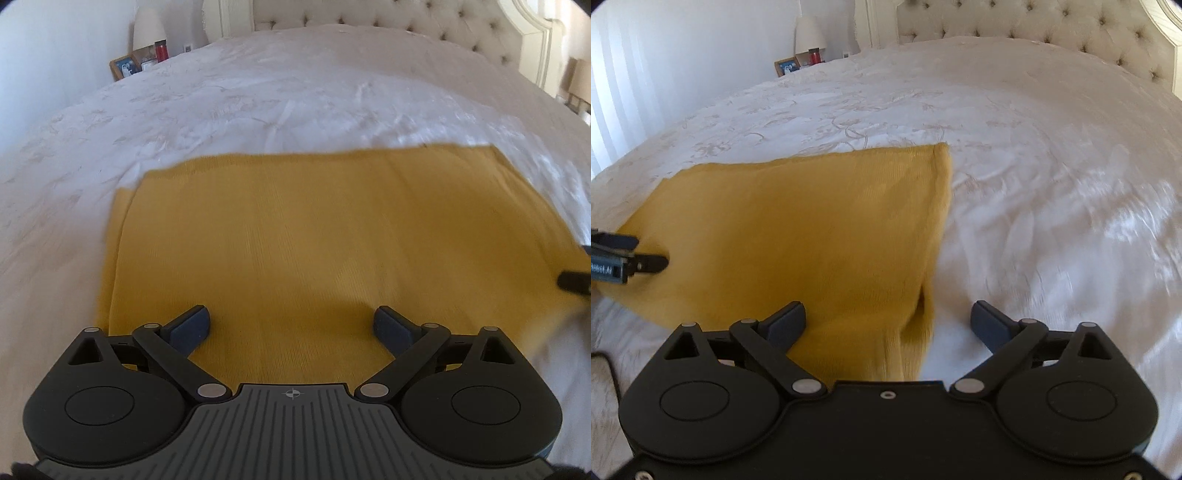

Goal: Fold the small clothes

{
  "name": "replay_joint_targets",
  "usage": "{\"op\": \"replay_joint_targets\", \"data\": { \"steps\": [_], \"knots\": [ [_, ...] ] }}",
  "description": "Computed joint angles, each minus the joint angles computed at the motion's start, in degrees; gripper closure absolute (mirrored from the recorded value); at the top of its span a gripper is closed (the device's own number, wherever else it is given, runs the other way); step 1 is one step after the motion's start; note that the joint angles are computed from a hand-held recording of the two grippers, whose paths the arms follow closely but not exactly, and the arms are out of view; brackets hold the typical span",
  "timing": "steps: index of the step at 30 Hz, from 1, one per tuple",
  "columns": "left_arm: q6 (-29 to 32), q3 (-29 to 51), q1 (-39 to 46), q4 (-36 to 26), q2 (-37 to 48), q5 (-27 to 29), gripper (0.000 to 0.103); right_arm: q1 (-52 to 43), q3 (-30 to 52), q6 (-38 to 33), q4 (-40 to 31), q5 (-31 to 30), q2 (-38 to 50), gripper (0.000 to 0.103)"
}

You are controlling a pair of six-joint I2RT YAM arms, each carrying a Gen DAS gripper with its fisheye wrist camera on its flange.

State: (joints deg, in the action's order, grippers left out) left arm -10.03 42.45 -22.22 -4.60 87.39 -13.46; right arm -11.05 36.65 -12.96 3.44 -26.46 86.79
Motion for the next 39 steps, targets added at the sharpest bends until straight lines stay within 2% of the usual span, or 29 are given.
{"op": "replay_joint_targets", "data": {
  "steps": [5, 9, 13, 19, 24, 28, 34, 39],
  "knots": [
    [-4.2, -2.7, -2.7, -2.4, -3.5, -2.4, 0.005, -2.1, -3.5, 0.8, 2.5, -2.6, -1.3, 0.001],
    [-6.9, -0.8, -3.7, -5.8, -3.8, -3.6, 0.005, -4.0, -4.8, 1.6, 5.1, -5.7, -0.2, 0.001],
    [-8.5, 1.9, -4.9, -6.1, -4.1, -4.1, 0.006, -5.4, -3.3, 1.0, 3.3, -8.5, 1.4, 0.001],
    [-7.9, 13.8, -5.4, -5.0, 6.6, -6.8, 0.006, -4.6, -0.9, -0.4, -2.3, -7.3, 0.8, 0.001],
    [-8.7, 24.6, -4.6, -7.1, 17.2, -8.7, 0.006, -7.0, 0.9, -0.5, -6.4, -10.9, 1.5, 0.001],
    [-9.1, 29.5, -4.0, -9.7, 22.5, -10.5, 0.006, -8.1, 2.5, 1.4, -8.5, -13.0, 2.5, 0.001],
    [-10.0, 26.1, -3.9, -7.3, 22.4, -9.5, 0.005, -8.4, 2.9, 3.0, -8.2, -13.6, 3.2, 0.001],
    [-11.5, 24.9, -5.4, -9.1, 20.3, -10.2, 0.005, -7.7, 2.8, 3.1, -8.1, -12.5, 2.8, 0.001]
  ]
}}
